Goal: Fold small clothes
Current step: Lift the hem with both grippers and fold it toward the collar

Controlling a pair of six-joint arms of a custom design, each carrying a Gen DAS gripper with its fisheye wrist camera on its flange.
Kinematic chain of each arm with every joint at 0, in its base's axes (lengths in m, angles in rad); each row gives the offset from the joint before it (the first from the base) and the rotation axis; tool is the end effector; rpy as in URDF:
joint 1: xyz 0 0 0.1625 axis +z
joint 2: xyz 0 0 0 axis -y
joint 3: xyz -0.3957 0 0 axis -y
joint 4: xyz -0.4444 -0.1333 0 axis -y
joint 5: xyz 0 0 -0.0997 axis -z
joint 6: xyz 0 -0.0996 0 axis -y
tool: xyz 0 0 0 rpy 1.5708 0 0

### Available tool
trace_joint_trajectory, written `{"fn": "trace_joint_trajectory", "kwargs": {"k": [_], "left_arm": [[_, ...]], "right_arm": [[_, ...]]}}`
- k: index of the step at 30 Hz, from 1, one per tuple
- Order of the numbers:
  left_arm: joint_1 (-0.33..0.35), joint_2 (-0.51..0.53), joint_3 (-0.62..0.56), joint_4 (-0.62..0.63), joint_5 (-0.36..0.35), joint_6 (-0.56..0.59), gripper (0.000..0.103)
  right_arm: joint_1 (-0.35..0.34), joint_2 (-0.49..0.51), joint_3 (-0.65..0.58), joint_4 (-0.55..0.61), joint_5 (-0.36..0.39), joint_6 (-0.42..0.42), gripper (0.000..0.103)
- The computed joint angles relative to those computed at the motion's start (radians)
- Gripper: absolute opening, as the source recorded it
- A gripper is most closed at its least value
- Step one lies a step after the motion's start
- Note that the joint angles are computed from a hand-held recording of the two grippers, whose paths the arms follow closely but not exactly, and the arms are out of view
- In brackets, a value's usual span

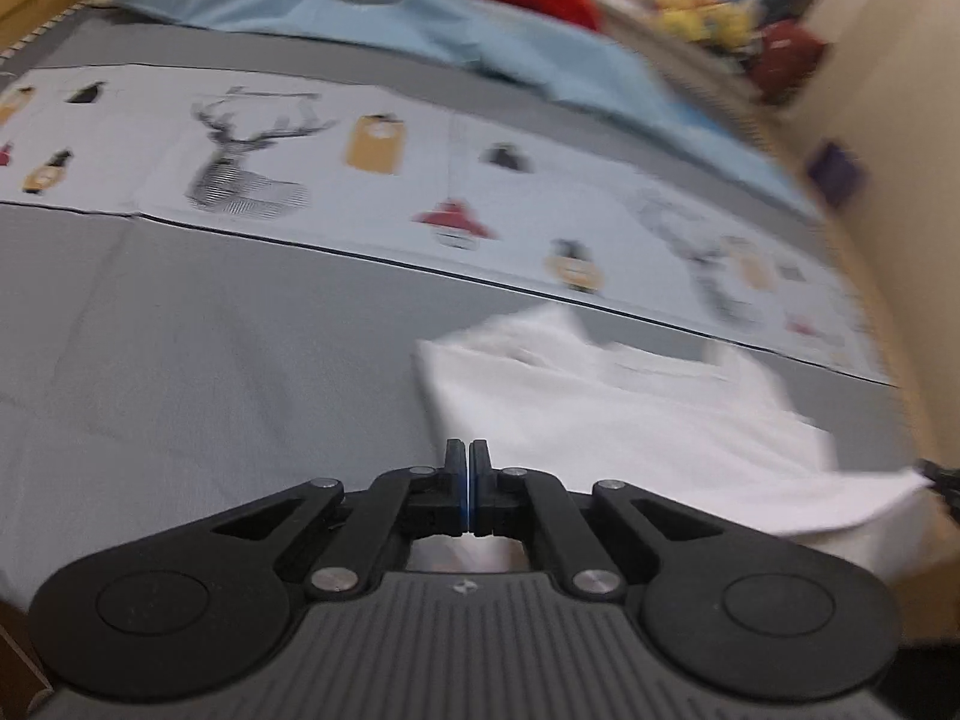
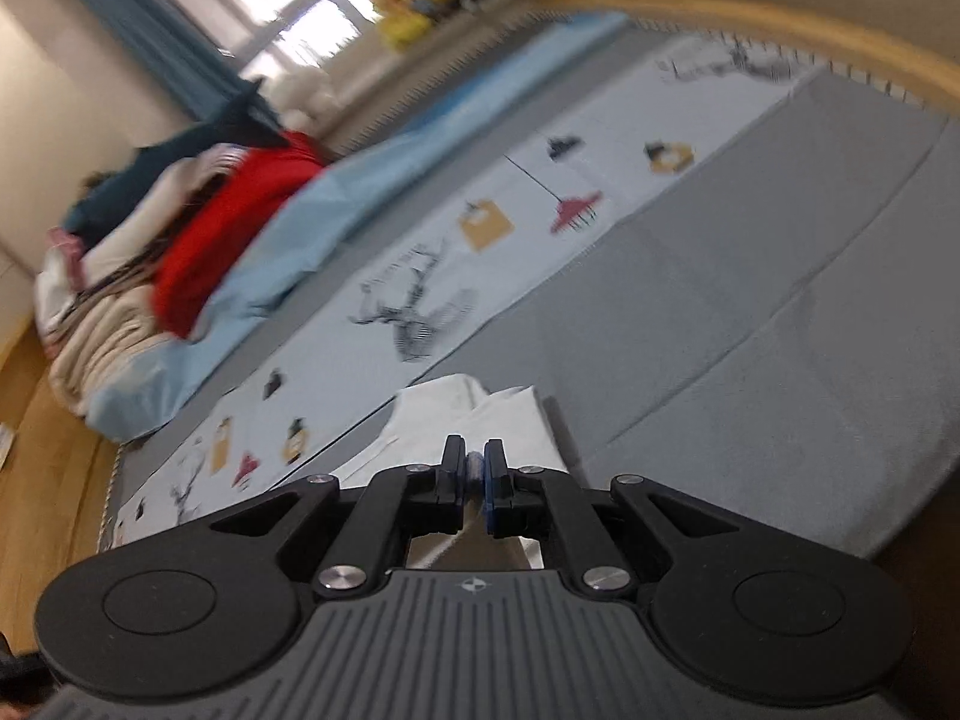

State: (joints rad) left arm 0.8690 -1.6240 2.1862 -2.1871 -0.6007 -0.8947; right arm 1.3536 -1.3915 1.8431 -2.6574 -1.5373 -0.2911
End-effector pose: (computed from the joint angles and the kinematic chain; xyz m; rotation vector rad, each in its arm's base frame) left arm -0.1308 -0.4885 0.2699 -0.2583 2.3238 -0.9266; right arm 0.0020 -0.6248 0.3369 0.1218 -2.8674 0.9249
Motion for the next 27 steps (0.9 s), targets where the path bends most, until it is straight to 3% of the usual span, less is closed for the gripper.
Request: {"fn": "trace_joint_trajectory", "kwargs": {"k": [4,7,9,10,12,15,18,20,25,26,27], "left_arm": [[0.128,0.096,-0.036,-0.264,-0.033,0.191,0.000],[0.167,0.129,-0.053,-0.298,-0.085,0.217,0.000],[0.173,0.154,-0.055,-0.385,-0.141,0.316,0.005],[0.171,0.167,-0.058,-0.408,-0.158,0.371,0.007],[0.179,0.203,-0.076,-0.417,-0.187,0.432,0.019],[0.196,0.261,-0.109,-0.408,-0.216,0.442,0.027],[0.201,0.314,-0.139,-0.403,-0.204,0.452,0.035],[0.205,0.340,-0.156,-0.393,-0.192,0.457,0.036],[0.207,0.382,-0.189,-0.362,-0.163,0.483,0.036],[0.205,0.386,-0.190,-0.361,-0.160,0.495,0.030],[0.205,0.386,-0.188,-0.366,-0.167,0.511,0.005]], "right_arm": [[0.043,0.200,-0.147,-0.053,-0.130,0.033,0.005],[0.044,0.306,-0.247,0.013,-0.132,0.052,0.006],[0.057,0.354,-0.274,-0.016,-0.193,0.011,0.007],[0.062,0.369,-0.278,-0.043,-0.224,-0.006,0.007],[0.053,0.381,-0.295,-0.020,-0.213,0.010,0.010],[0.039,0.377,-0.298,-0.034,-0.188,0.020,0.010],[0.024,0.359,-0.278,-0.078,-0.191,0.021,0.021],[0.007,0.347,-0.282,-0.054,-0.158,0.052,0.022],[-0.016,0.338,-0.300,0.035,-0.089,0.030,0.031],[-0.016,0.340,-0.303,0.041,-0.081,0.029,0.032],[-0.016,0.341,-0.307,0.047,-0.077,0.023,0.032]]}}
